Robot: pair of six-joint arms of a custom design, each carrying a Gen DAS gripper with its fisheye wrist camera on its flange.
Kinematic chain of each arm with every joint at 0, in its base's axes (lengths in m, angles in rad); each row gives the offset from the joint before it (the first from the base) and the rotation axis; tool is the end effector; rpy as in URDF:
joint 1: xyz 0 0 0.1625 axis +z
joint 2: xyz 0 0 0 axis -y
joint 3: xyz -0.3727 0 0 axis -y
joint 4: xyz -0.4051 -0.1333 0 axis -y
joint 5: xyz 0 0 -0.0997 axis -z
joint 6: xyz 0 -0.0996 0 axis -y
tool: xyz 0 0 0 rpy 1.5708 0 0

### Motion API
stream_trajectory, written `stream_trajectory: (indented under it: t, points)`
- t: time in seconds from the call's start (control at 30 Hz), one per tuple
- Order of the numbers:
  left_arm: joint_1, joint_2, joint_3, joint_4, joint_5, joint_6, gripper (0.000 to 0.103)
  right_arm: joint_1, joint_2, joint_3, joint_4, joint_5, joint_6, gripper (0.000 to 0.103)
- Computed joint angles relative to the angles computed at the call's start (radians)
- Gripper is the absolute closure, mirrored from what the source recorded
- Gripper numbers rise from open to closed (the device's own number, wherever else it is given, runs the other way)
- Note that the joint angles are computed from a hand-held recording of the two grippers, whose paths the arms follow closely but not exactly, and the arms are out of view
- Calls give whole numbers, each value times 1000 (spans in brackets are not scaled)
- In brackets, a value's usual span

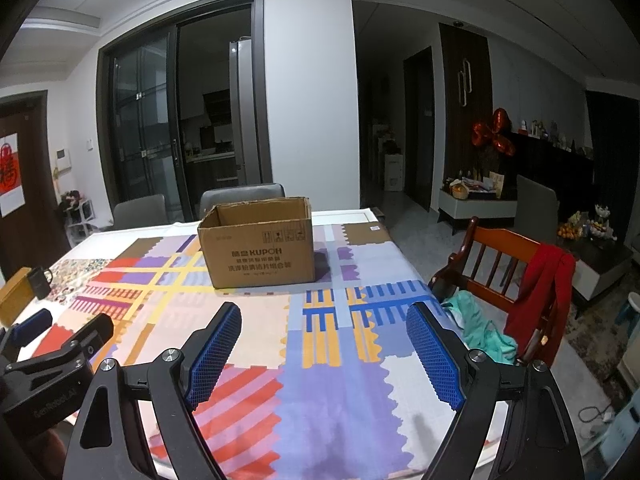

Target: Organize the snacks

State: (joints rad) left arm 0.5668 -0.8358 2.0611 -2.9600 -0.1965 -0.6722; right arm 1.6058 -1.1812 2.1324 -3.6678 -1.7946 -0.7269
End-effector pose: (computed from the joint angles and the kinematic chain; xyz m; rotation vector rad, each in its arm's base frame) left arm -0.2882 -0.4572 0.0549 0.1945 1.9662 -1.3107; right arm 0.1288 -0.5022 0.2283 0.6850 -2.1487 1.2793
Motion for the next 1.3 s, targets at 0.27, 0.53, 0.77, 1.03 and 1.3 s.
stream_trajectory:
  t: [0.27,0.53,0.77,1.03,1.3]
  points:
    - [0,1,-1,-3,0,3,1,-1,-2,3,-2,1,-1,18]
    - [1,4,-5,0,-6,4,1,1,-2,6,-6,2,-1,18]
    - [1,-6,-5,38,-5,-22,1,4,-2,6,-6,-1,2,18]
    - [1,-3,-6,29,0,-14,1,4,-2,6,-6,1,2,18]
    - [3,-14,-2,44,-9,-18,1,9,-3,-7,6,-7,9,18]
